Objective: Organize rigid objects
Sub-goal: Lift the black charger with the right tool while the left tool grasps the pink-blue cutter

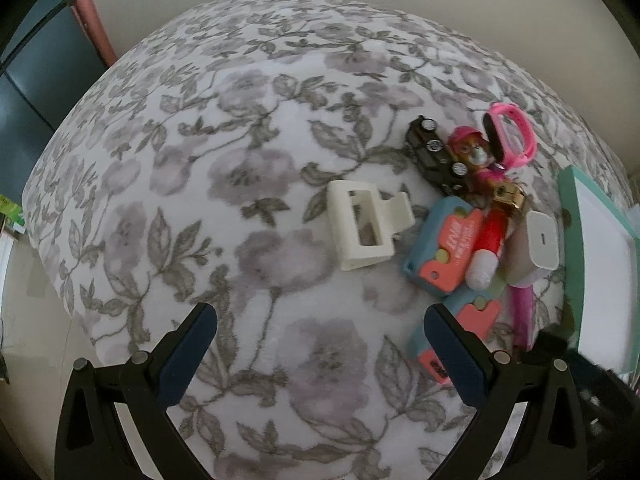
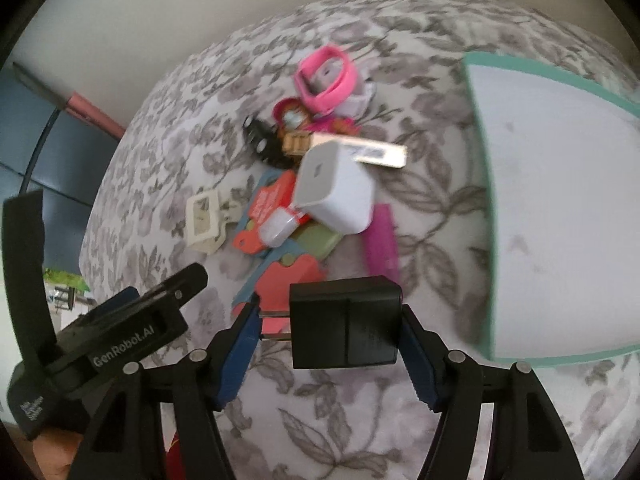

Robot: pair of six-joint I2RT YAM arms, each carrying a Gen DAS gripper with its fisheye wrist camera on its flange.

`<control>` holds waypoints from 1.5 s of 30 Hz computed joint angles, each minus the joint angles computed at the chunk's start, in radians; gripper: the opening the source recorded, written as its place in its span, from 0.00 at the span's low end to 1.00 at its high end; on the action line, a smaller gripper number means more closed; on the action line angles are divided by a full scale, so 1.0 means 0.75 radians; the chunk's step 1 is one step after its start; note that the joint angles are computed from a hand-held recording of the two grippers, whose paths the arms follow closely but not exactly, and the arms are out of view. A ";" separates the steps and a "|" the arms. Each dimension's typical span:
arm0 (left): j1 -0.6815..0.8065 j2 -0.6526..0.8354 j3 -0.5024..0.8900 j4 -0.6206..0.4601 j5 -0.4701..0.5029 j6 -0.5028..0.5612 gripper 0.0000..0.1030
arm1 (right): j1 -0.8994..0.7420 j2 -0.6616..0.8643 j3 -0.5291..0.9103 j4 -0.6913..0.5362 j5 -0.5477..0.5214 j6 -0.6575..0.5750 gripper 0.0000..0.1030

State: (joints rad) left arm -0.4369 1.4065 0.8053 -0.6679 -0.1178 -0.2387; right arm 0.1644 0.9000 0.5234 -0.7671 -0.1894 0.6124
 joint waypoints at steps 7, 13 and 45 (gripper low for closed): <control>-0.090 0.043 0.009 0.014 0.000 0.019 1.00 | -0.208 -0.125 0.074 -0.202 0.012 -0.120 0.68; -0.226 0.134 0.033 0.051 -0.007 0.073 0.99 | -0.404 -0.189 0.110 -0.294 -0.052 -0.235 0.68; -0.406 -0.091 0.162 -0.229 0.189 0.179 0.43 | -1.005 -0.155 0.142 -0.451 -0.348 -0.659 0.68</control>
State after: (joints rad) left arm -0.7415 1.3382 0.9264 -0.8398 0.0243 -0.1048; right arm -0.5892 0.7840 0.6295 -1.1055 -0.4507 0.1183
